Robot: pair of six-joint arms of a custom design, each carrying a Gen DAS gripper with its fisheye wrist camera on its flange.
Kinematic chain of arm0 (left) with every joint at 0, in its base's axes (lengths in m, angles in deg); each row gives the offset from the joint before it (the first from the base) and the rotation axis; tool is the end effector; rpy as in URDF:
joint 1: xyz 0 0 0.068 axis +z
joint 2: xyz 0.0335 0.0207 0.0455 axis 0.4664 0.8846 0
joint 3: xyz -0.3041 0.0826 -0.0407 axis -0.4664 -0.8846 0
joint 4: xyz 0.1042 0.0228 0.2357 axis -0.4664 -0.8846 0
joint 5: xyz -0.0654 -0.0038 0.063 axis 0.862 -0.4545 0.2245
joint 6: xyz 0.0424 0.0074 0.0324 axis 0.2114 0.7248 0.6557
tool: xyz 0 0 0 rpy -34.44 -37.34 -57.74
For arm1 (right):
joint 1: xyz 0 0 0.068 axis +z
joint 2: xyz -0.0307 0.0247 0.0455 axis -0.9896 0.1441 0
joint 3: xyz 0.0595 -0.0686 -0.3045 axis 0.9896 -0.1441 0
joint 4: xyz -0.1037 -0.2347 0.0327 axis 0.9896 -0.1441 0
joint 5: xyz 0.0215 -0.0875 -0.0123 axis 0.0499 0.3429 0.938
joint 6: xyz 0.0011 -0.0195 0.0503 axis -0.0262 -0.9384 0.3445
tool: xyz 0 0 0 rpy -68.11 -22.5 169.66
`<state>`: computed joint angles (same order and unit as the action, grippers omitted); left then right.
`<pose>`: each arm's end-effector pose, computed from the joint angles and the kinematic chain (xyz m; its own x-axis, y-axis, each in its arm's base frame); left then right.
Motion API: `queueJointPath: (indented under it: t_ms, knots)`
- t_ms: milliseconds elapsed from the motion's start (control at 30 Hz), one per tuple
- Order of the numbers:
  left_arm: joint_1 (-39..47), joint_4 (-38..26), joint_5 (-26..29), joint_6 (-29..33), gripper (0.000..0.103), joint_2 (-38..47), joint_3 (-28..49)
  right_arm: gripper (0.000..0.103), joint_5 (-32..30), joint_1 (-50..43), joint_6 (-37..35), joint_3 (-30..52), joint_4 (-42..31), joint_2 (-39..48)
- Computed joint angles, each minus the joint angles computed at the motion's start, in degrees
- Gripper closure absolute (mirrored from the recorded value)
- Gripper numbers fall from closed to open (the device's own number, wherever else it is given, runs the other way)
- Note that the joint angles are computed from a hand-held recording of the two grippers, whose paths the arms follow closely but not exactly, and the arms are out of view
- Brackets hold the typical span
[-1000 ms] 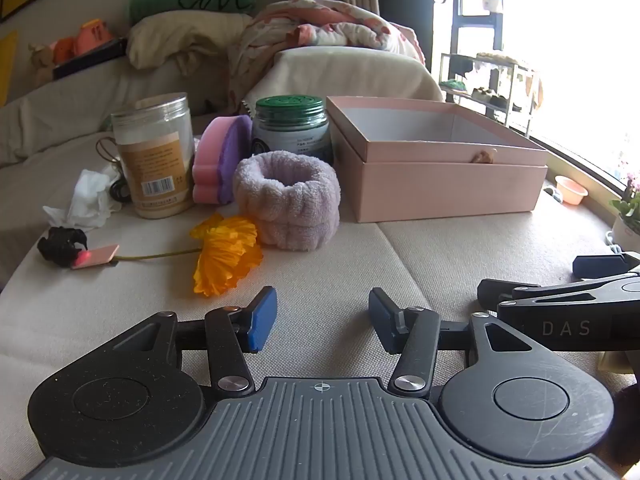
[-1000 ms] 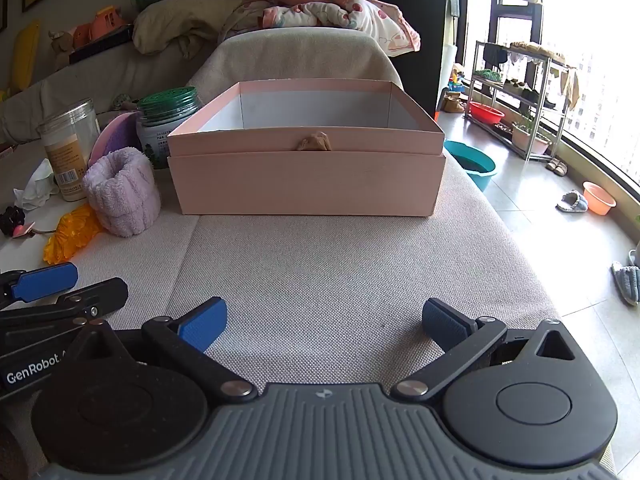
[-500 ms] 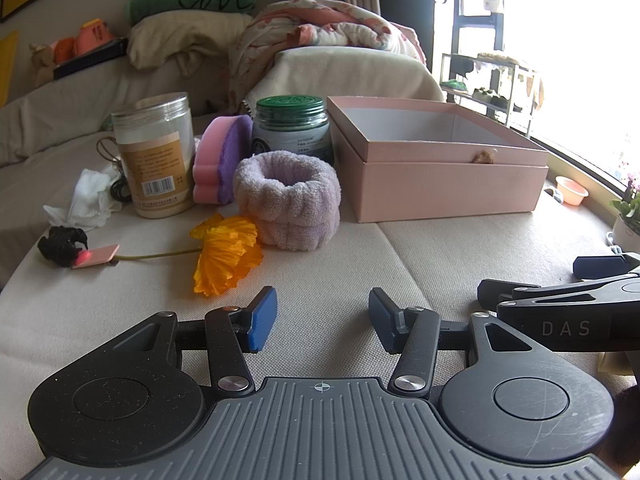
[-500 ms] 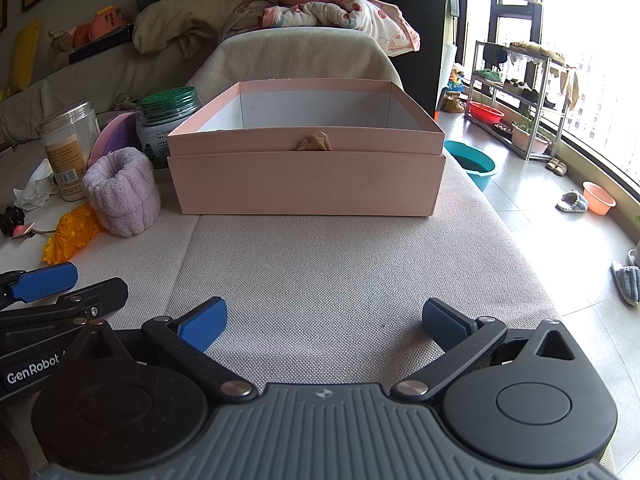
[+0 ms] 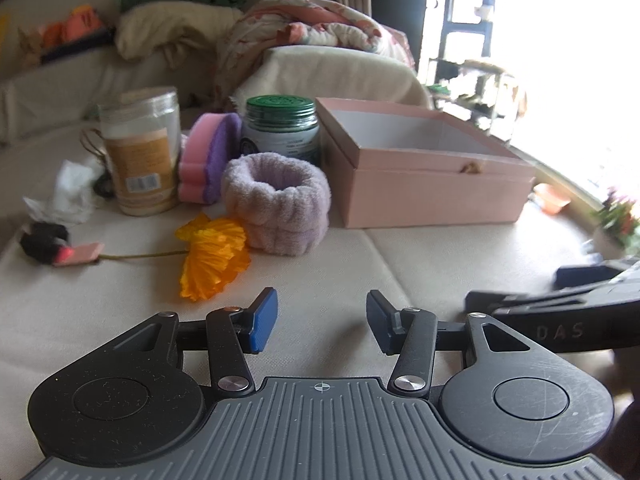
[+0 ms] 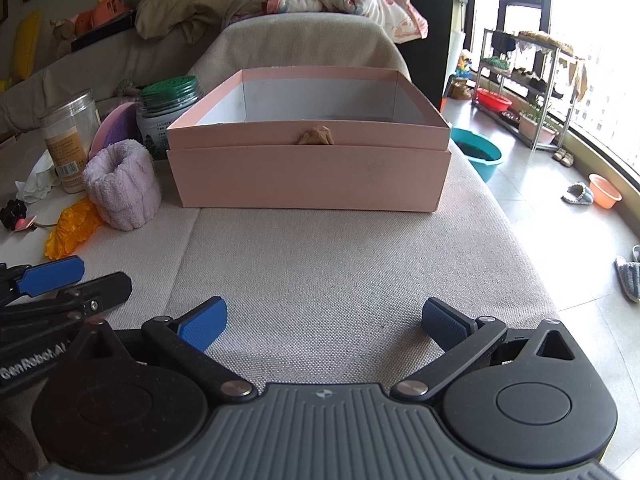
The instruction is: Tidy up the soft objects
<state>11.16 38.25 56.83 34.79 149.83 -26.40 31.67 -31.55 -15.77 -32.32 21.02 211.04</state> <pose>0.2752 -0.0881 0.0001 -0.5590 0.1427 -0.8168 0.3941 0.9124 -0.1103 0.2450 0.2597 0.0175 -0.6830 0.1578 -0.7132 0.1927 0.9807 0.0324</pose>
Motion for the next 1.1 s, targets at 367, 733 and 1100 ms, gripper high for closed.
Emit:
queueJointPath:
  t_ms: [367, 733, 1100]
  knots:
    - [19.7, -8.0, 8.1, 0.7, 0.053, -12.4, -1.3, 0.0, -1.0, 0.9, -0.7, -0.7, -0.8, -1.0]
    - [27.5, -45.6, 4.1, -6.8, 0.053, -13.6, 23.4, 0.0, -0.3, 0.9, -3.4, -2.0, 4.0, -0.1]
    - [25.9, -33.6, 3.6, 3.1, 0.058, -5.3, 25.2, 0.0, 0.0, 1.2, -3.7, -2.7, 5.3, -0.1]
